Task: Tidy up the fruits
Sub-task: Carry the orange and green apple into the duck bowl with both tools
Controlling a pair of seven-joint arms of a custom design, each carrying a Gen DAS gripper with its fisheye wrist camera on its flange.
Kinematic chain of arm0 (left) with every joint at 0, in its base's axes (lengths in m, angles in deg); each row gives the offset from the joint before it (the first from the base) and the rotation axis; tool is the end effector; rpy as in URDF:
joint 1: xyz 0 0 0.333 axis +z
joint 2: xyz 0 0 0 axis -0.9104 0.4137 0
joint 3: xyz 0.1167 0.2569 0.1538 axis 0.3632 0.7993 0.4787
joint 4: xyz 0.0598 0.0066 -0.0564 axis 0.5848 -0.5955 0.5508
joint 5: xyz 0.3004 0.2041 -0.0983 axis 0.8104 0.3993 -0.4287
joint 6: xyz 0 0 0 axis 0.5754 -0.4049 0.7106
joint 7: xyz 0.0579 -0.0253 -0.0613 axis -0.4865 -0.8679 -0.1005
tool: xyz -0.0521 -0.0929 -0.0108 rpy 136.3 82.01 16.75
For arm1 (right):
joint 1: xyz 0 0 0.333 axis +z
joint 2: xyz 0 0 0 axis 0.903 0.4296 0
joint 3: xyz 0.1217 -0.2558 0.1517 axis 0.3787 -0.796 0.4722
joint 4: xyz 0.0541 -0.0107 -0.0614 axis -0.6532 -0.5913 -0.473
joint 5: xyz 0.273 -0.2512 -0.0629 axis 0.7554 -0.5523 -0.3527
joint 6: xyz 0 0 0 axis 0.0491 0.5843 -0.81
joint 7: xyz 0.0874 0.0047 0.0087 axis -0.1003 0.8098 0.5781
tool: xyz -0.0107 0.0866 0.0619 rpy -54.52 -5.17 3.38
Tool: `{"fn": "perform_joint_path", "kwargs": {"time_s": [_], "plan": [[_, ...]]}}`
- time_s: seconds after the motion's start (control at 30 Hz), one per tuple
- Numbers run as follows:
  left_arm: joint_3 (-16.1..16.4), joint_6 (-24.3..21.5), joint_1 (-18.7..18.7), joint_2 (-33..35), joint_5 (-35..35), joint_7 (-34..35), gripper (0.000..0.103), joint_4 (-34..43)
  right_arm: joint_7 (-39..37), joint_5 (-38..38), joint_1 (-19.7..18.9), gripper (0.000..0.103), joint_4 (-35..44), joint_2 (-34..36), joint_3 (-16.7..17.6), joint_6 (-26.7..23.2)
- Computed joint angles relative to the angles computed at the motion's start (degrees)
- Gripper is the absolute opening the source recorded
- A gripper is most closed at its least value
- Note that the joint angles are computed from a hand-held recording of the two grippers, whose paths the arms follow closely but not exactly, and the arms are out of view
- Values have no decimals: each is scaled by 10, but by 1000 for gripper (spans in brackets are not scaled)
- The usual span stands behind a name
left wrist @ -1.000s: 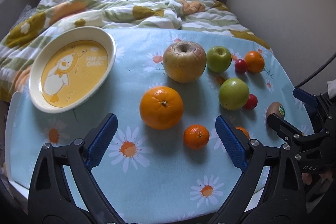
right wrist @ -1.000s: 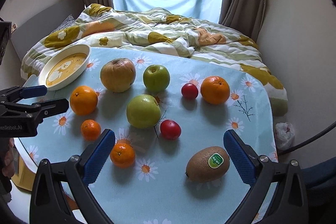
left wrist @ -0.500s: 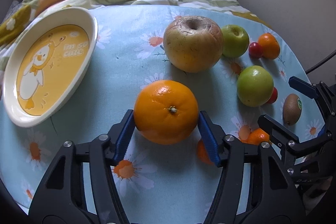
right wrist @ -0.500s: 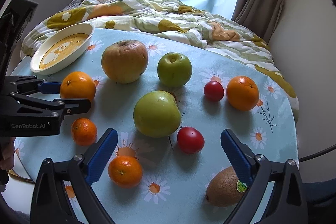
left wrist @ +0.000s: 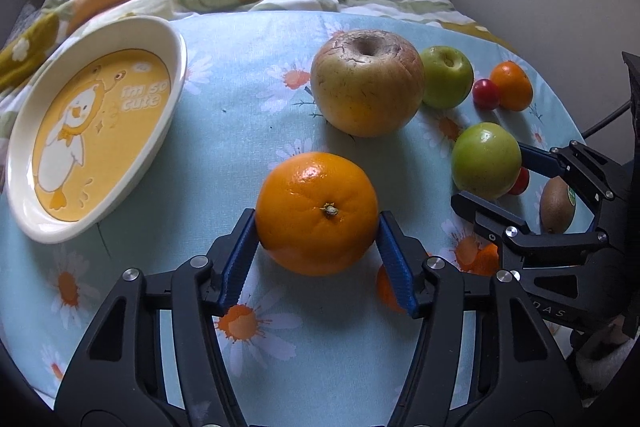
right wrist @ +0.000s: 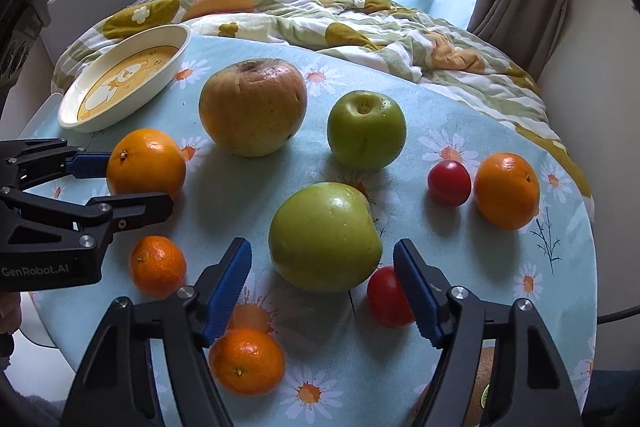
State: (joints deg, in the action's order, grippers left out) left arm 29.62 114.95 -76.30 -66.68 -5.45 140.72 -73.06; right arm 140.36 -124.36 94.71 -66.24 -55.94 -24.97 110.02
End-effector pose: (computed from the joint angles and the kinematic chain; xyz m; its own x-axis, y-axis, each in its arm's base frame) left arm 0.4754 -0.1564 0.4090 -0.2690 -0.9516 0.1489 -0.8738 0.1761 -0.4533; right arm 0.4469 0.3647 0.4196 0.2368 -0.9709 0.0351 -0.8167 -0.2184 -0.5341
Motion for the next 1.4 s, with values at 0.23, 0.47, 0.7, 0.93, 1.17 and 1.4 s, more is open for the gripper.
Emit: {"fn": "perform_joint_path", "kwargs": {"time_s": [0.23, 0.47, 0.7, 0.93, 1.17, 1.4], "plan": [[-1, 13, -1, -7, 8, -15, 65, -11, -4, -1, 0, 52, 6, 7, -4, -1], [1, 20, -3, -35, 23, -37, 65, -29, -8, 17, -5, 52, -7, -7, -2, 17], [1, 26, -2, -89, 53, -92, 65, -50, -19, 23, -11, 52, -14, -40, 8, 17], [13, 33, 4, -142, 85, -134, 65, -70, -27, 35, -17, 52, -1, -66, 25, -3], [58, 23, 4, -148, 80, -97, 65, -56, -17, 27, -6, 52, 64, -39, 34, -35], [111, -7, 3, -103, 5, 33, 65, 0, 17, 17, 30, 52, 178, 34, 22, -89]]}}
